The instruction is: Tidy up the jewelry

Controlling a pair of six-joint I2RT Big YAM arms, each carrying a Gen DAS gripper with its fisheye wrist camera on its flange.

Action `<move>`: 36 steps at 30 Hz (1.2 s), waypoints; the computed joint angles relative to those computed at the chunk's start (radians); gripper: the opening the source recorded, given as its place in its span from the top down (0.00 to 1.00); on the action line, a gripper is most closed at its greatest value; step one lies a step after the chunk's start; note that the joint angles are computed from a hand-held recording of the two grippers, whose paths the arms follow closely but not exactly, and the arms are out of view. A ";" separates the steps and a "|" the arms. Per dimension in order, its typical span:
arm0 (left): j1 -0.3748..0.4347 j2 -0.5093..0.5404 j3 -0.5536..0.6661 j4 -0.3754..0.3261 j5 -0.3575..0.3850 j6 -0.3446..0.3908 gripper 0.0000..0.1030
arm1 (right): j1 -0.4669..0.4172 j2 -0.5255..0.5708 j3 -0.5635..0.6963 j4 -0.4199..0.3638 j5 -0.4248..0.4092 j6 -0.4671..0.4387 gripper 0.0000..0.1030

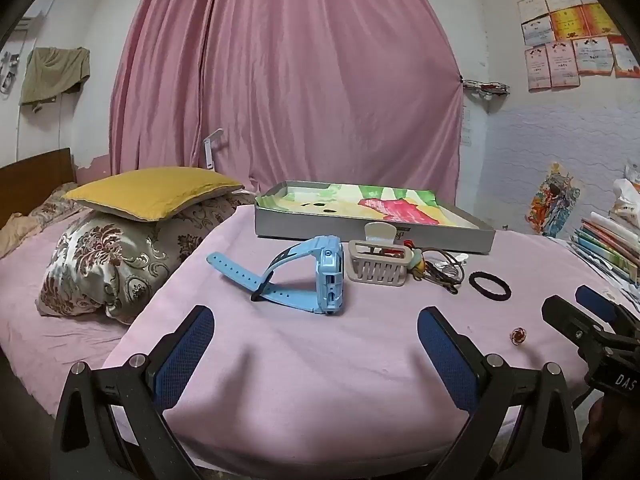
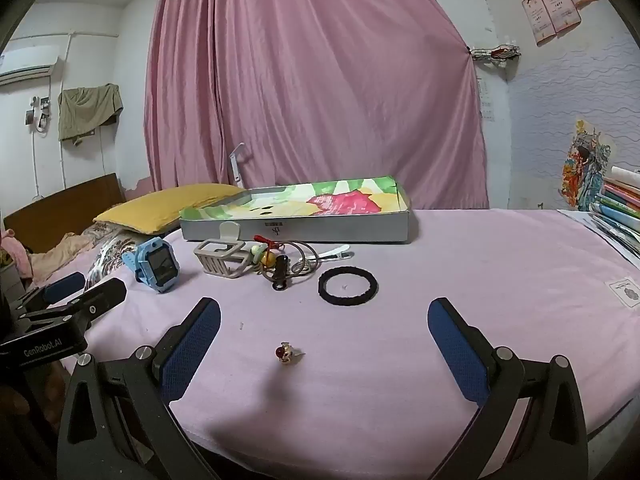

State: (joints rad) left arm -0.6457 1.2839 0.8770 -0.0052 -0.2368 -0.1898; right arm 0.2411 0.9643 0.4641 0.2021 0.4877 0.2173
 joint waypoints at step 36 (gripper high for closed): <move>-0.002 0.011 0.000 0.005 0.002 -0.001 0.01 | -0.005 0.012 0.004 -0.002 -0.010 0.012 0.01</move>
State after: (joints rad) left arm -0.6473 1.2951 0.8772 0.0000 -0.2347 -0.1910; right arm 0.2358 0.9765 0.4684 0.2001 0.4776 0.2293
